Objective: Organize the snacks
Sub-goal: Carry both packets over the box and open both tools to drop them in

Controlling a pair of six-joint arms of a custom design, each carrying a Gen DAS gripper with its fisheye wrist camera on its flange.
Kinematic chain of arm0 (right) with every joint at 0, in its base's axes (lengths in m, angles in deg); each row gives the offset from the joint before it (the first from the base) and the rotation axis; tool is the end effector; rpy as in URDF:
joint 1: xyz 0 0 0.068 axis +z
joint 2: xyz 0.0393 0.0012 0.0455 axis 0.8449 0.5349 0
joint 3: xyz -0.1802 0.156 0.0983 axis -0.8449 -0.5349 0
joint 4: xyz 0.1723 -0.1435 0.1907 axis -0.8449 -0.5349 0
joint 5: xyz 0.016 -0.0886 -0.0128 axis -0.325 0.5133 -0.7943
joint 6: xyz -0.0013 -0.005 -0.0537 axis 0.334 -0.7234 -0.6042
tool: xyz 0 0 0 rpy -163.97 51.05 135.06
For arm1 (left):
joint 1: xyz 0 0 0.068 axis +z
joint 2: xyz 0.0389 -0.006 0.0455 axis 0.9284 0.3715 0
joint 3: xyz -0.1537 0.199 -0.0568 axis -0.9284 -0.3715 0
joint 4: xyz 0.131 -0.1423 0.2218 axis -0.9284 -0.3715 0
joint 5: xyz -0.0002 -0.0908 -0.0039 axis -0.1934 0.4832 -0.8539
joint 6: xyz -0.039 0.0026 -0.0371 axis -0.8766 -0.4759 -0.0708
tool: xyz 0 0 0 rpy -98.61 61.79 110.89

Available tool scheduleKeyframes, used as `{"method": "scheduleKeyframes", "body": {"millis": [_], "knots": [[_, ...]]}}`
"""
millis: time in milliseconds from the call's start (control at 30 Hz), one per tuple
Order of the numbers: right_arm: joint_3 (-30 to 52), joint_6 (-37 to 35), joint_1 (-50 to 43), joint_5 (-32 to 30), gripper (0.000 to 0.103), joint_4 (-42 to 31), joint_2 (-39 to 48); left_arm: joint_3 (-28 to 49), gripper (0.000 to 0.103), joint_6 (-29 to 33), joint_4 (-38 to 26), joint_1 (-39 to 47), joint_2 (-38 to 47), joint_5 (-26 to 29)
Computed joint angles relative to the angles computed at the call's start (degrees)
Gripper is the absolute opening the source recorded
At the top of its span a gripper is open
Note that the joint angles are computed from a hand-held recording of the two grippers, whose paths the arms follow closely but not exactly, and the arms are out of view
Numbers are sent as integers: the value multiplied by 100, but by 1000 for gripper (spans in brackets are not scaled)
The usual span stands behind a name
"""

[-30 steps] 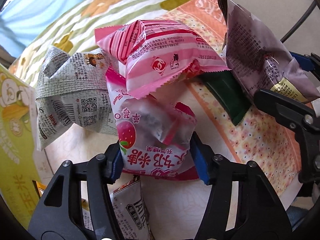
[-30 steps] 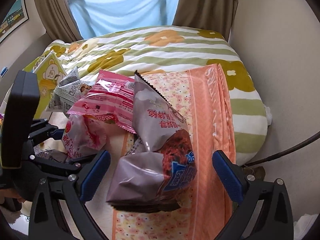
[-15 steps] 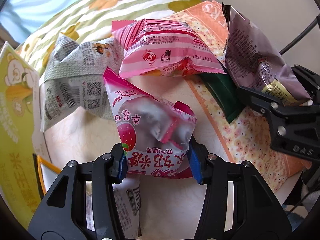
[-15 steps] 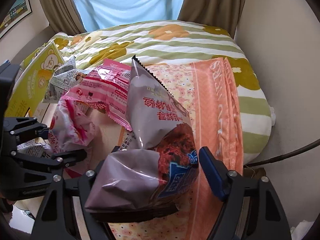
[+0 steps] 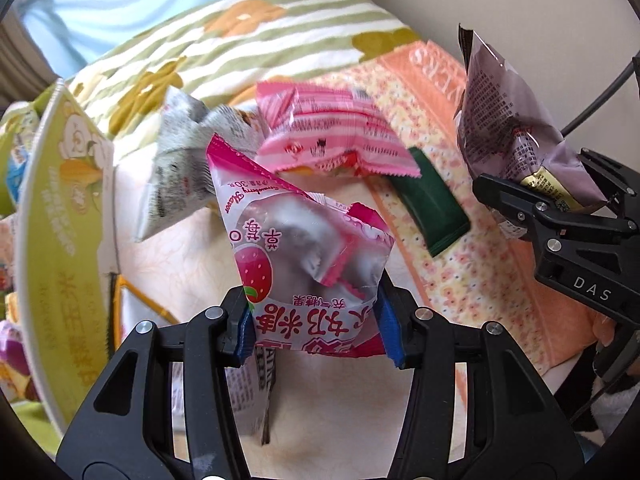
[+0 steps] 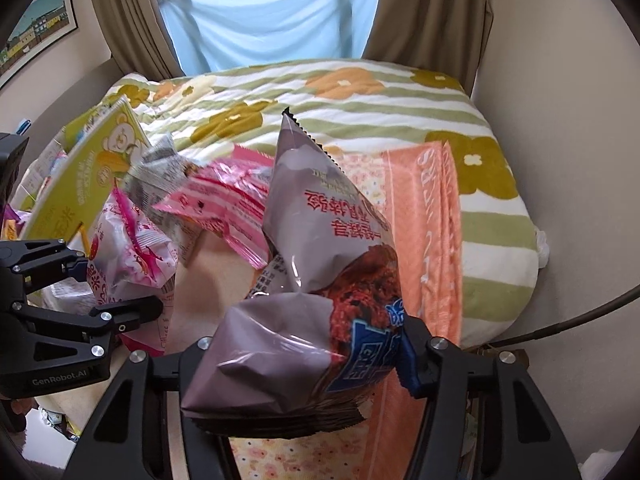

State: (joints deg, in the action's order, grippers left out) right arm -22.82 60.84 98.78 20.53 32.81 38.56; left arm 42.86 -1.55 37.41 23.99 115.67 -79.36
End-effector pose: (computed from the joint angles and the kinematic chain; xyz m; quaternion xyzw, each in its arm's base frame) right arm 0.1729 0.1297 0.1399 0.1447 0.9421 -0.0052 0.3023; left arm 0.2727 -0.2677 0.1483 0.3859 0.9000 -0.0956 0.1788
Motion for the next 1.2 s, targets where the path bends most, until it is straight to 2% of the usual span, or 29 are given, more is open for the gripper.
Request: {"method": "scheduleKeyframes", "body": {"millis": [200,400,567,700,933,1100,1200], "knots": [[389,-24,229,254,54,-623,-368,-344,46,-287,-63,74,-941,-46],[1160,-291,491,579,54,-1079,-288,-365,46,-381,-153,430,-1769,32],[1881,-885,609,662,54,-953,67,-356,46,-373,-300,901,-2398,104],[2616,-1347,668,627,54,-721,671,-74,46,-155,-527,1584,-2546,354],[4097,-1868,779,434,54,-247,2179,573,46,549,-834,2975,-2107,1009],[5398,-1957,750,134,54,-61,3530,1339,46,1283,-1144,3973,-1270,1463],[6278,-1877,763,12,54,-226,4326,1882,46,1622,-1342,4358,-663,1644]]}}
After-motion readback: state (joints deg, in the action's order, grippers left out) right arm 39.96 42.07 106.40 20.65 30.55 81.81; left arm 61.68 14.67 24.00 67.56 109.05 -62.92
